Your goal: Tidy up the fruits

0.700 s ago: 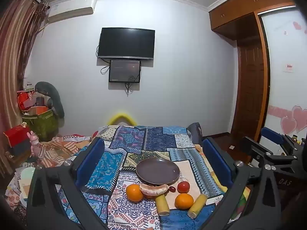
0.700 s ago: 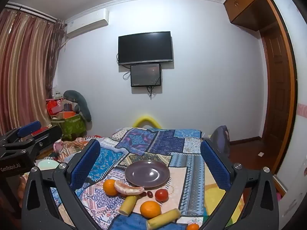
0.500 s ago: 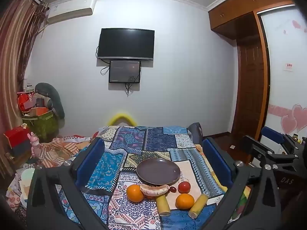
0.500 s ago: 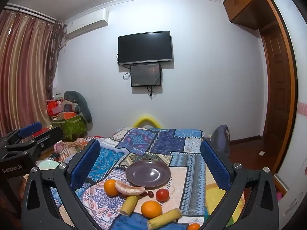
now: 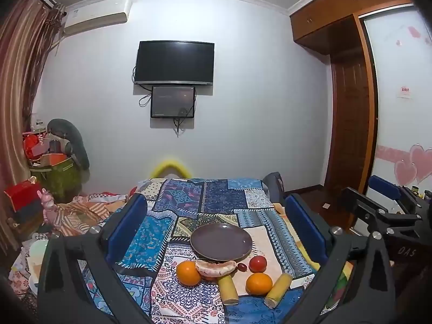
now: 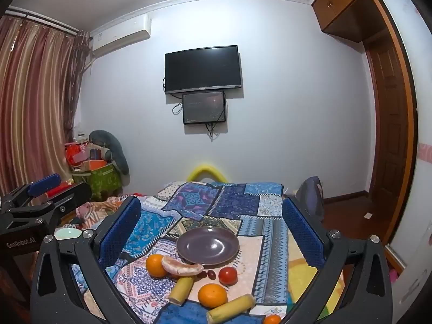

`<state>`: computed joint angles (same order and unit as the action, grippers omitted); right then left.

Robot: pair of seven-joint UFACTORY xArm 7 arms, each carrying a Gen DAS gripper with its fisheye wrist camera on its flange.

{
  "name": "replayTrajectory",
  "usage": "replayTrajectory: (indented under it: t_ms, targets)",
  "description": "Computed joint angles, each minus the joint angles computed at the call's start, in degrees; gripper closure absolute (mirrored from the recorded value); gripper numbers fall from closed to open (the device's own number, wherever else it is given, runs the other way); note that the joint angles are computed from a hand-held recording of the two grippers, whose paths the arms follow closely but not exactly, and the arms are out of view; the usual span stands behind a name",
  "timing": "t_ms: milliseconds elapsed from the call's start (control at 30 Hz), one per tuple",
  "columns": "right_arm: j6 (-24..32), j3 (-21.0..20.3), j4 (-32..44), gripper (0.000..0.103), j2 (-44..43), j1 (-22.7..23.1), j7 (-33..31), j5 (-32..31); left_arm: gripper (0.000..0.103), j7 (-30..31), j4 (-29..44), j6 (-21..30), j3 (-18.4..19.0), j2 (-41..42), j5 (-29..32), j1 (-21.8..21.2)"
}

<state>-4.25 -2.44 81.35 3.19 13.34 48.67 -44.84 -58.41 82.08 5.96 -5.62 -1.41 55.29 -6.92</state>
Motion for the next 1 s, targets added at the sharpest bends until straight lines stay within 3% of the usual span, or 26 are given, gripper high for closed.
replayTrajectory:
  t_ms: [133, 267, 1000]
  targets:
    - [-0.1, -0.5, 0.0, 0.000, -0.3, 0.2, 2.7, -2.4, 0.000, -0.3, 0.2, 0.1, 0.0, 0.1, 0.4, -0.1]
    - [-0.3, 1.4, -0.5, 0.000, -0.5, -1.3, -1.8, 2.3, 0.000, -0.9, 0.1, 0.2, 0.1, 0.1, 1.0, -0.2]
    - [-0.4, 0.5, 0.0, 0.000, -0.4, -0.3, -1.3, 1.8, 0.000, -0.3, 0.5, 0.8, 0.1, 0.4, 0.3, -0.9]
